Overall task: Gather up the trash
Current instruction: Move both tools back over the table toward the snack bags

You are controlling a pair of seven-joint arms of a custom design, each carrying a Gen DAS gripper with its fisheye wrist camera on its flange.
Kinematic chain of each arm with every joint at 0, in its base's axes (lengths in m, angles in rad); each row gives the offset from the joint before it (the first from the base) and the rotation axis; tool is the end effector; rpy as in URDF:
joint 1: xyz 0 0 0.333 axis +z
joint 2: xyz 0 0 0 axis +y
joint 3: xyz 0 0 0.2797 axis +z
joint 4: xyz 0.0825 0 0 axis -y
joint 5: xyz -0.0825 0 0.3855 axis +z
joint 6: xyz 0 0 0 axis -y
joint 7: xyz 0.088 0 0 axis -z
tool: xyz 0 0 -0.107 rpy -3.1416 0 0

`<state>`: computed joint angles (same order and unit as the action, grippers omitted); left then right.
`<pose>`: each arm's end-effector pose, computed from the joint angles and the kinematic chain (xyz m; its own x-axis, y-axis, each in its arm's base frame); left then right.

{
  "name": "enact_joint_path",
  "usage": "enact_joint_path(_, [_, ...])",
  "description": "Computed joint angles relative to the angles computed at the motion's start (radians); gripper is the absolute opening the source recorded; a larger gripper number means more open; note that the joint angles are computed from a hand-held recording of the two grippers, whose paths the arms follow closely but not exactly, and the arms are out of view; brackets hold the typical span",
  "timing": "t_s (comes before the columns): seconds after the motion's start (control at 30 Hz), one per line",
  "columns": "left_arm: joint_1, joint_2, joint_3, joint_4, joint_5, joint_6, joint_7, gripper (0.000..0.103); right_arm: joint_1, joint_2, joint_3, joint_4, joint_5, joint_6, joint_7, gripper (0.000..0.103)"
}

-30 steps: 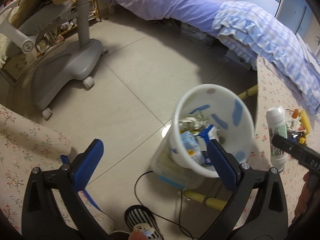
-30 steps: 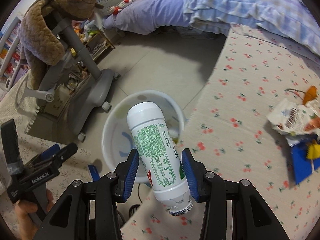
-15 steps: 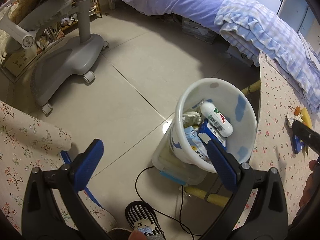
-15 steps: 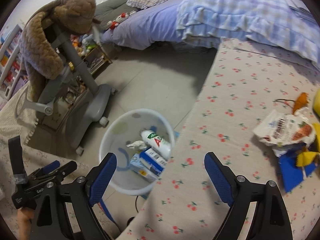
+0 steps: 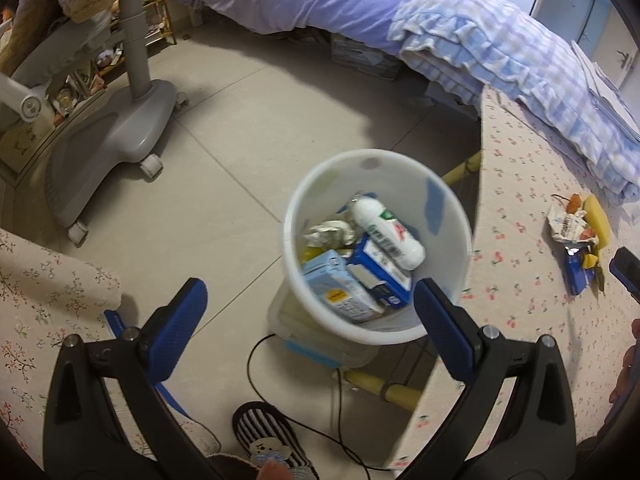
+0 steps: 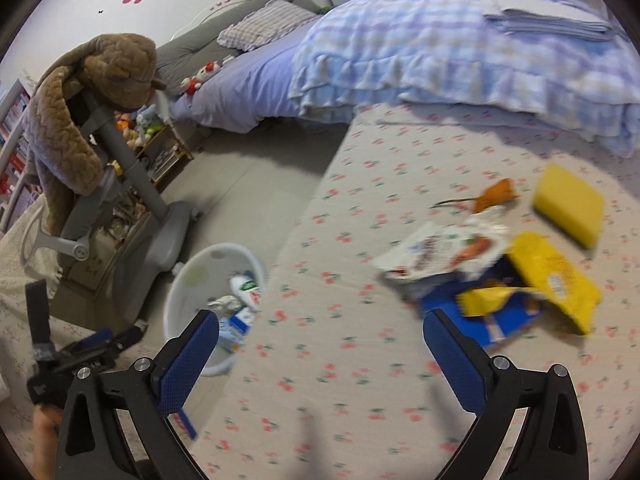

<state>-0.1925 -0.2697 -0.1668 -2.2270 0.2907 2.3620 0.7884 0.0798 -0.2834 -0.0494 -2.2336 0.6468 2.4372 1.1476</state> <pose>0.4838 -0.1820 0.4906 0.2433 -0.9695 0.0313 -0.8538 -0.2293 -0.4673 0.5175 0.0157 0.5053 0.1653 -0.9060 -0.3896 -0.8484 0.0708 -0.5246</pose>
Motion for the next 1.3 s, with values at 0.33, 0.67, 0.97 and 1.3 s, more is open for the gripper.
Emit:
enact_joint_path(0.33, [-0.033, 0.123, -0.04, 0.128, 0.005, 0.019, -0.015, 0.102, -0.077, -0.03, -0.046, -0.045, -0.085, 0.03, -0.088, 0.103])
enact_joint_path(0.67, [-0.067, 0.268, -0.075, 0.284, 0.078, 0.052, -0.11, 0.102, -0.144, 0.054, -0.061, 0.03, -0.135, -0.034, -0.069, 0.103])
enact_joint_path(0.97, [-0.101, 0.4, -0.085, 0.419, 0.152, 0.027, -0.155, 0.102, -0.183, 0.193, -0.075, 0.151, -0.173, -0.089, 0.003, 0.103])
enact_joint_path(1.3, [-0.103, 0.498, -0.096, 0.518, 0.044, 0.015, -0.064, 0.102, -0.188, 0.281, -0.075, 0.229, -0.115, -0.172, 0.002, 0.103])
